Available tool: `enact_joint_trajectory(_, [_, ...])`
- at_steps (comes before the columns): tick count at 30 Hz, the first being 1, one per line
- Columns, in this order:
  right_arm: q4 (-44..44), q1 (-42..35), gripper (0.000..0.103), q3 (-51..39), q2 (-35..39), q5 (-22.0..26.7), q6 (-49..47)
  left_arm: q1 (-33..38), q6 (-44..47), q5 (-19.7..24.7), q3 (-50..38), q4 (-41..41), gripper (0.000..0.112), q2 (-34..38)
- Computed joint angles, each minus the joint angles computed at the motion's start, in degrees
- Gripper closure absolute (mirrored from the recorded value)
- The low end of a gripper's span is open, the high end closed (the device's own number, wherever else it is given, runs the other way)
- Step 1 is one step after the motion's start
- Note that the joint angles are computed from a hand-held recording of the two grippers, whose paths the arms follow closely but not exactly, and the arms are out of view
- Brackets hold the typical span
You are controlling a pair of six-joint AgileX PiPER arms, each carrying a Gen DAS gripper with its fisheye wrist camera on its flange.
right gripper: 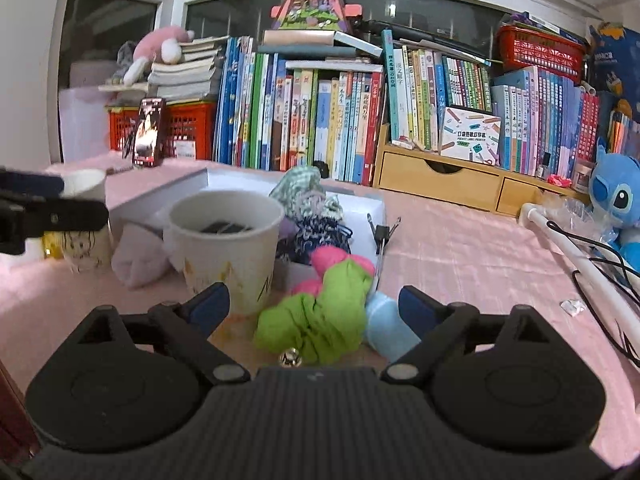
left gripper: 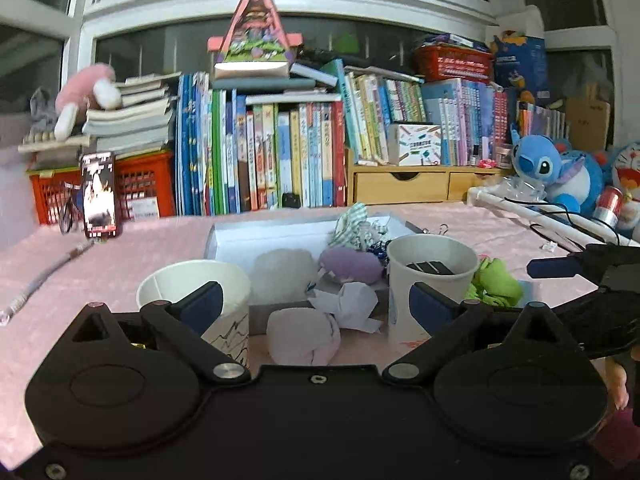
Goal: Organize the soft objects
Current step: 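Move the left tool to the lavender cloth bundle while the right tool approaches the green scrunchie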
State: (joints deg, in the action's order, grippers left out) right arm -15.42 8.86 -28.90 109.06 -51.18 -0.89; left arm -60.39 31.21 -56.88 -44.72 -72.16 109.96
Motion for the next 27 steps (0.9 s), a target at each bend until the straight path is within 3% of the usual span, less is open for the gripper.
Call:
enact_joint_trajectory(12, [2.64,0.87,0.007,-0.57,1.27,1.33,-0.61,-1.62,0.60,0.18,-1.62,-0.76,0.023,2.38])
enact_joint_trajectory(17, [2.89,1.33,0.008,-0.50,1.32,1.66,-1.04,-0.92,3.21,1.16,-7.04,-6.73,0.037,6.89])
enact_joint_trajectory(27, [4.75,3.18,0.021,-1.16,1.59,3.54,-4.15,4.65,3.56,4.67,-18.32,-17.55,0.051,14.05])
